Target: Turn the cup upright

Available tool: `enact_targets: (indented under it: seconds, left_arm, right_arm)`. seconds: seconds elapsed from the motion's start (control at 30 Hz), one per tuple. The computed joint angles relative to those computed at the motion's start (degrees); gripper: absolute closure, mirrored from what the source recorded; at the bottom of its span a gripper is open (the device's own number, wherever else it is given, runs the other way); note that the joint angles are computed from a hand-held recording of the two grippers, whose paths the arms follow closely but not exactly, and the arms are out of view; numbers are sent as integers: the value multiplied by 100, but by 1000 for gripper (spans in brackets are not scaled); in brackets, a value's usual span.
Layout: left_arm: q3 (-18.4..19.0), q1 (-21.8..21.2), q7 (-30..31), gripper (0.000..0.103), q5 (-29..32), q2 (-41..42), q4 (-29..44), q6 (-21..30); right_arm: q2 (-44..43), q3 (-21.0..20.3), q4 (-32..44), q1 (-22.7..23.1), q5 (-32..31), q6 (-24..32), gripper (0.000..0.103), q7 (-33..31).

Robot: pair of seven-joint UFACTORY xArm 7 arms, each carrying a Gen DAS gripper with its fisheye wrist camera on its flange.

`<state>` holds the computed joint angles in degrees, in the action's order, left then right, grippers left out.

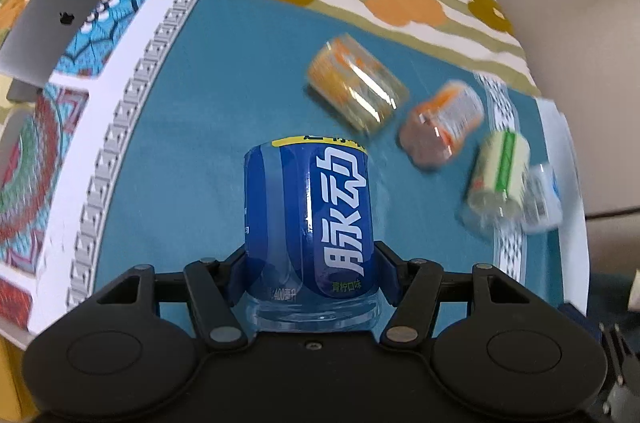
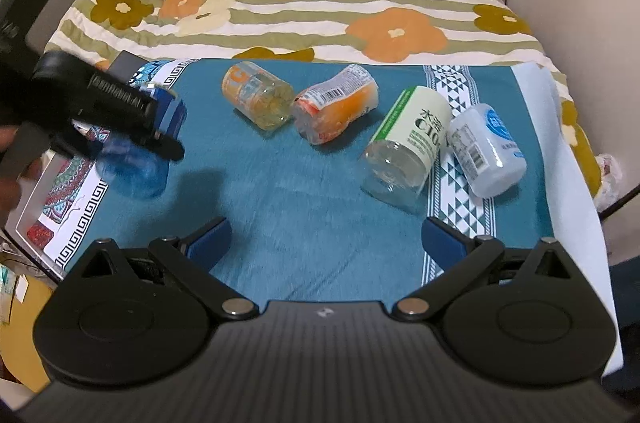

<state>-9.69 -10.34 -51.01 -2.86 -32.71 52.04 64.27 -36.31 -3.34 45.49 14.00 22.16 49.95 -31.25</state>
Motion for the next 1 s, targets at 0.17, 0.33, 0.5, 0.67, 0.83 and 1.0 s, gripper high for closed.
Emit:
enact_targets:
  seconds: [0.17, 0.33, 0.5, 0.67, 0.83, 1.0]
  left_arm:
    - [-115, -228, -3, 37, -191, -133, -303, -21]
    - [-229, -365, 92, 37, -107, -14, -514, -105]
    - [-259, -448, 176, 37, 24, 75, -717, -261]
    - [-278, -487, 181, 36, 105, 86, -793, -376]
    - [-260, -504, 197, 27, 120, 95, -783, -333]
    - [-303, -492, 149, 11, 224, -6, -824, -339]
  right_arm:
    - [-353, -12, -240, -123, -105, 160, 0, 127]
    - [-625, -28, -486, -202, -254, 297, 0, 177]
    - [-801, -43, -704, -300, -419, 374, 0, 222]
    - [-924, -60, -821, -382, -528, 429, 0, 299]
    - [-1025, -69, -884, -403, -576, 478, 0, 340]
    - [-1070, -71, -902, -387, -581, 472, 0, 359]
